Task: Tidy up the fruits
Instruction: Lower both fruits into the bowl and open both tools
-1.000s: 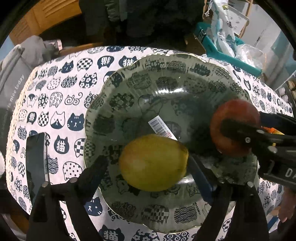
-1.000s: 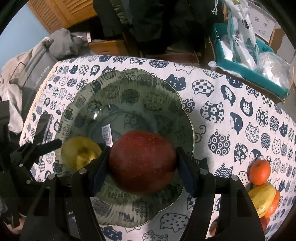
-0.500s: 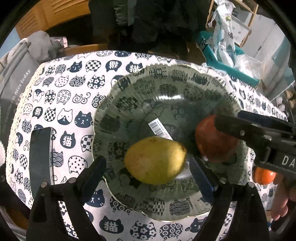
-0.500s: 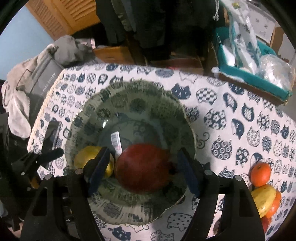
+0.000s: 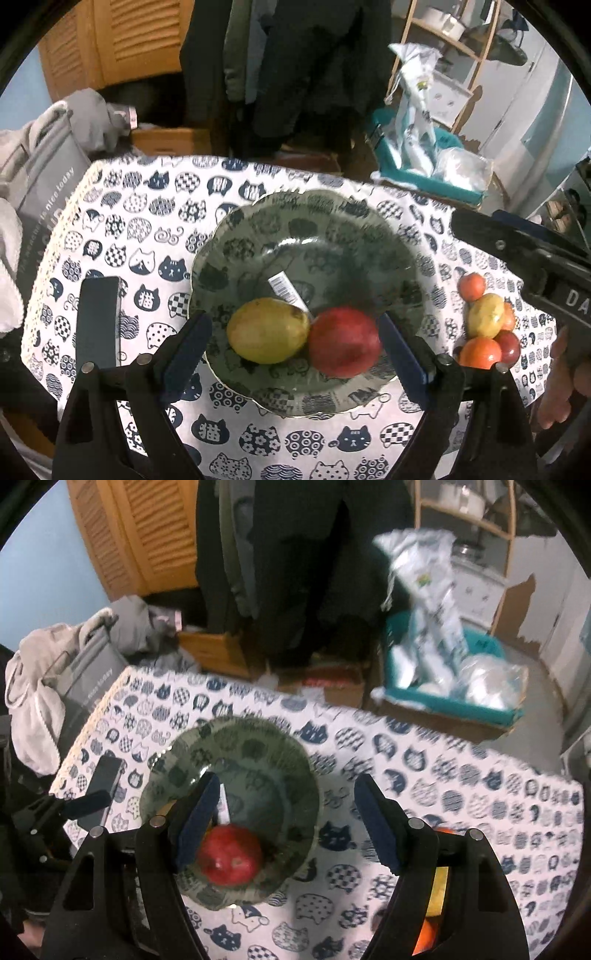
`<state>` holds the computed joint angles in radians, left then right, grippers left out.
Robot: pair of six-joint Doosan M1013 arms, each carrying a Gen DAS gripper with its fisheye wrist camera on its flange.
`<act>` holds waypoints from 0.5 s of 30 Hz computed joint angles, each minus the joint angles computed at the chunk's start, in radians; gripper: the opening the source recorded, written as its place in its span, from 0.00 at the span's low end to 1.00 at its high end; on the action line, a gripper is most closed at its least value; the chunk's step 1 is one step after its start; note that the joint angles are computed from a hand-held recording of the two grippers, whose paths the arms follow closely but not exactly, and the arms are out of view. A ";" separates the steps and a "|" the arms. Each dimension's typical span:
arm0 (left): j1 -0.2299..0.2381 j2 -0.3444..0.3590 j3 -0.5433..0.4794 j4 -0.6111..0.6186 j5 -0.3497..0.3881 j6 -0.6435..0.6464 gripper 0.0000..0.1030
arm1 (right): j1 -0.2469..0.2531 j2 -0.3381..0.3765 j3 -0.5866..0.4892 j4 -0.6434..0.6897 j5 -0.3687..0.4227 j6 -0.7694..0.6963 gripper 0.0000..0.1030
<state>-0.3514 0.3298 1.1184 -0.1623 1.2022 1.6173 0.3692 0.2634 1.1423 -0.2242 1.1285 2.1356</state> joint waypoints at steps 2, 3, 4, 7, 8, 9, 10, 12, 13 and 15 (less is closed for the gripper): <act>-0.001 -0.009 0.000 -0.010 -0.011 0.002 0.90 | 0.009 -0.016 0.005 -0.043 -0.003 0.014 0.74; -0.002 -0.015 0.001 -0.013 -0.018 0.003 0.90 | 0.012 -0.026 0.009 -0.059 -0.006 0.018 0.74; -0.003 -0.019 0.002 -0.017 -0.025 0.004 0.90 | 0.015 -0.036 0.015 -0.074 -0.009 0.024 0.74; -0.009 -0.034 0.003 -0.022 -0.045 0.009 0.90 | 0.021 -0.064 0.030 -0.104 -0.013 0.039 0.75; -0.010 -0.040 0.004 -0.030 -0.053 0.013 0.90 | 0.022 -0.073 0.036 -0.117 -0.012 0.045 0.77; -0.011 -0.044 0.006 -0.036 -0.058 0.016 0.90 | 0.025 -0.083 0.043 -0.130 -0.011 0.051 0.77; -0.012 -0.049 0.006 -0.042 -0.063 0.018 0.90 | 0.026 -0.092 0.049 -0.142 -0.011 0.058 0.78; -0.016 -0.058 0.009 -0.051 -0.073 0.025 0.90 | 0.028 -0.113 0.063 -0.161 -0.013 0.070 0.78; -0.018 -0.062 0.009 -0.053 -0.077 0.027 0.90 | 0.027 -0.122 0.069 -0.167 -0.013 0.074 0.79; -0.024 -0.071 0.014 -0.057 -0.085 0.032 0.90 | 0.029 -0.140 0.080 -0.177 -0.013 0.082 0.79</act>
<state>-0.3750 0.2589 1.1321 -0.2198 1.1169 1.6491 0.3978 0.1237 1.2225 -0.4008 1.1156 2.2171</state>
